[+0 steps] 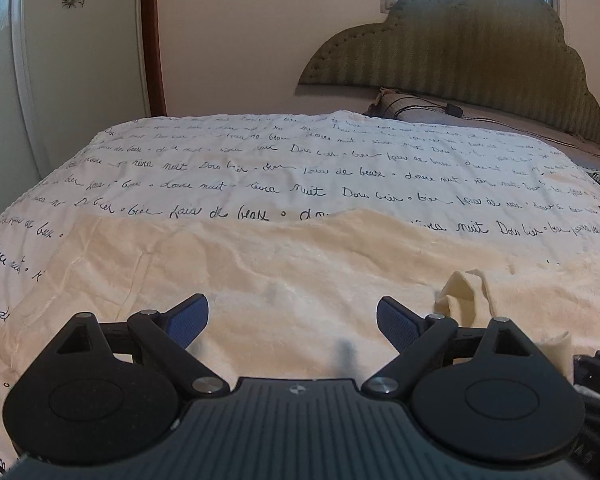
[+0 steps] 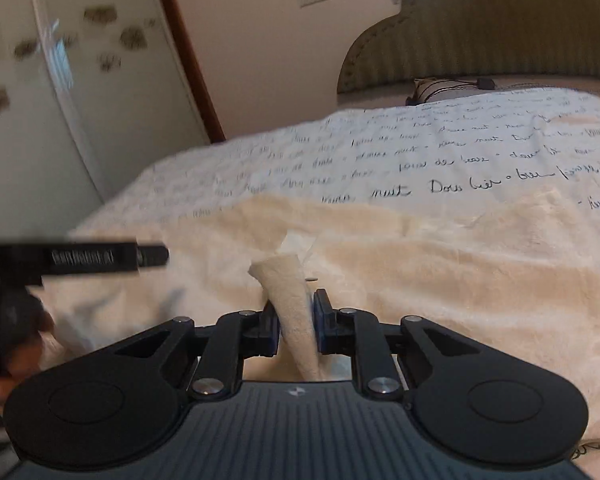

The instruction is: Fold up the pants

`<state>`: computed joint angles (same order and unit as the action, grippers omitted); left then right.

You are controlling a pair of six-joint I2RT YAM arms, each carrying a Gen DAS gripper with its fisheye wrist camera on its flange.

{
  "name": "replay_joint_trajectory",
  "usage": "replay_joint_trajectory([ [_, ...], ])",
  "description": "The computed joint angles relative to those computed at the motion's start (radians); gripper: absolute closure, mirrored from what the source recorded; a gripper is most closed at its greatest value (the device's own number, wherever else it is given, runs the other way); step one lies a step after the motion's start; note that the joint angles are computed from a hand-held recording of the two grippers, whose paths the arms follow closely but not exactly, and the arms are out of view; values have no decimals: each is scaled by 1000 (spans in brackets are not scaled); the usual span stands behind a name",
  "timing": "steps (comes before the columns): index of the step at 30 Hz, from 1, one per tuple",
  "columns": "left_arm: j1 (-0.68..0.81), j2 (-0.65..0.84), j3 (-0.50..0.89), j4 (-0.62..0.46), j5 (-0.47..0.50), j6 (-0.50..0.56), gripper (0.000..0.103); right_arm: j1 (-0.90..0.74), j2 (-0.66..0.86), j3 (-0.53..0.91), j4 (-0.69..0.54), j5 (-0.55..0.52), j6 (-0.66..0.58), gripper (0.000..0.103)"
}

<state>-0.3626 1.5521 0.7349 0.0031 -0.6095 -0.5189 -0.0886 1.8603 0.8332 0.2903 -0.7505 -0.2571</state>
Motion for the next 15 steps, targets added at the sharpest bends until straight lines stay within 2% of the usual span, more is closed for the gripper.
replay_joint_trajectory([
  [3,9,0,11,-1,13,-18,10,62,-38,-88,92,130,-100,86],
  [8,-3,41,51,29,15,-36,10,138,-84,-184,227,222,-165,86],
  [10,-7,53,69,24,10,-26,10,171,-83,-198,229,238,-189,80],
  [12,-5,50,66,33,12,5,10,211,-110,-210,184,319,-273,78],
  [13,-3,45,59,38,11,16,9,211,-159,-224,142,324,-305,77],
  [14,1,42,54,45,15,27,9,173,-215,-231,81,250,-325,75],
  [15,7,40,51,53,28,39,8,112,-260,-220,10,139,-342,67],
])
